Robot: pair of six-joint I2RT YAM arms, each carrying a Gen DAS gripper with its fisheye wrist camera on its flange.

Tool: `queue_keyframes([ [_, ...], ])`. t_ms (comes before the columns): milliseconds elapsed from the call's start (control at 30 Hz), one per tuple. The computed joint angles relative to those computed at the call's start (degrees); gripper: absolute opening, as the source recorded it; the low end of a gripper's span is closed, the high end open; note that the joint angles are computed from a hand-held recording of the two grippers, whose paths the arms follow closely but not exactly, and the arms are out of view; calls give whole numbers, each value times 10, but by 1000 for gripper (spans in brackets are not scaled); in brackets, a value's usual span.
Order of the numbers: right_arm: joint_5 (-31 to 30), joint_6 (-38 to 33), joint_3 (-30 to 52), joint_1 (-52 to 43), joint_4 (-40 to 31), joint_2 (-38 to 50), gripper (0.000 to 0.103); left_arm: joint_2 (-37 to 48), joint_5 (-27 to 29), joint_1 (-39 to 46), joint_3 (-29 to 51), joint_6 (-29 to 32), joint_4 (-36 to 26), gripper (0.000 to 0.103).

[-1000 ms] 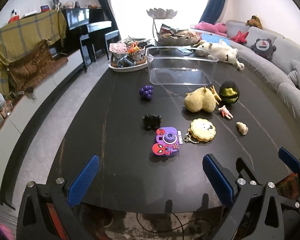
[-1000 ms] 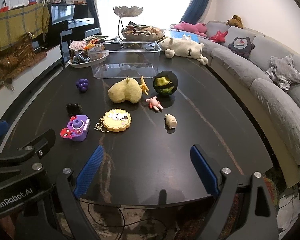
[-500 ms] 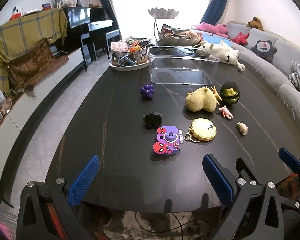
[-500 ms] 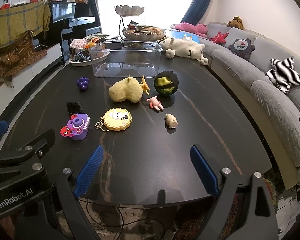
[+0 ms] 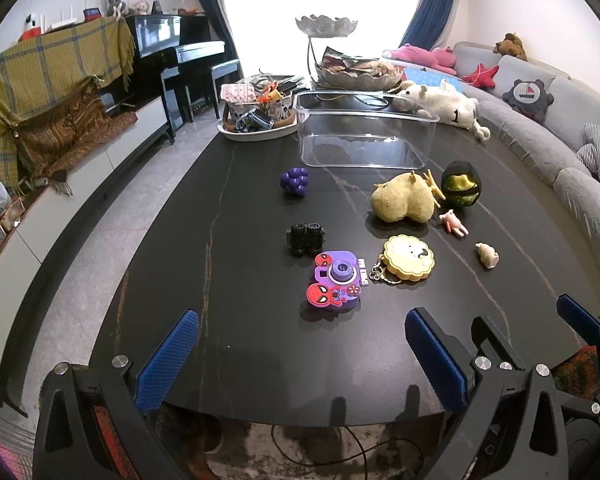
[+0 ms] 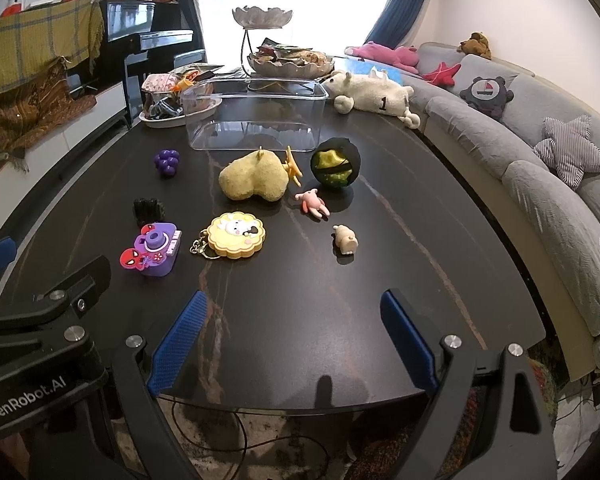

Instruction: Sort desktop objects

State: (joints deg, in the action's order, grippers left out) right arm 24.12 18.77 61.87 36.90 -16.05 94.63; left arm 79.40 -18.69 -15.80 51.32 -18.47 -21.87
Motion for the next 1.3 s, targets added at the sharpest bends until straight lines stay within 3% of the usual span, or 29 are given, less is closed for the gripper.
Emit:
queue_keyframes([
  [533, -14, -13, 3, -3, 11, 15, 88, 7, 6, 8, -8, 13, 21, 102],
  [1067, -26, -16, 10, -10, 12, 29, 87, 37, 60, 20, 17, 37, 12, 100],
  [1300, -37, -18, 15, -19, 14, 37, 87, 73, 79, 28, 49, 20, -9, 98],
])
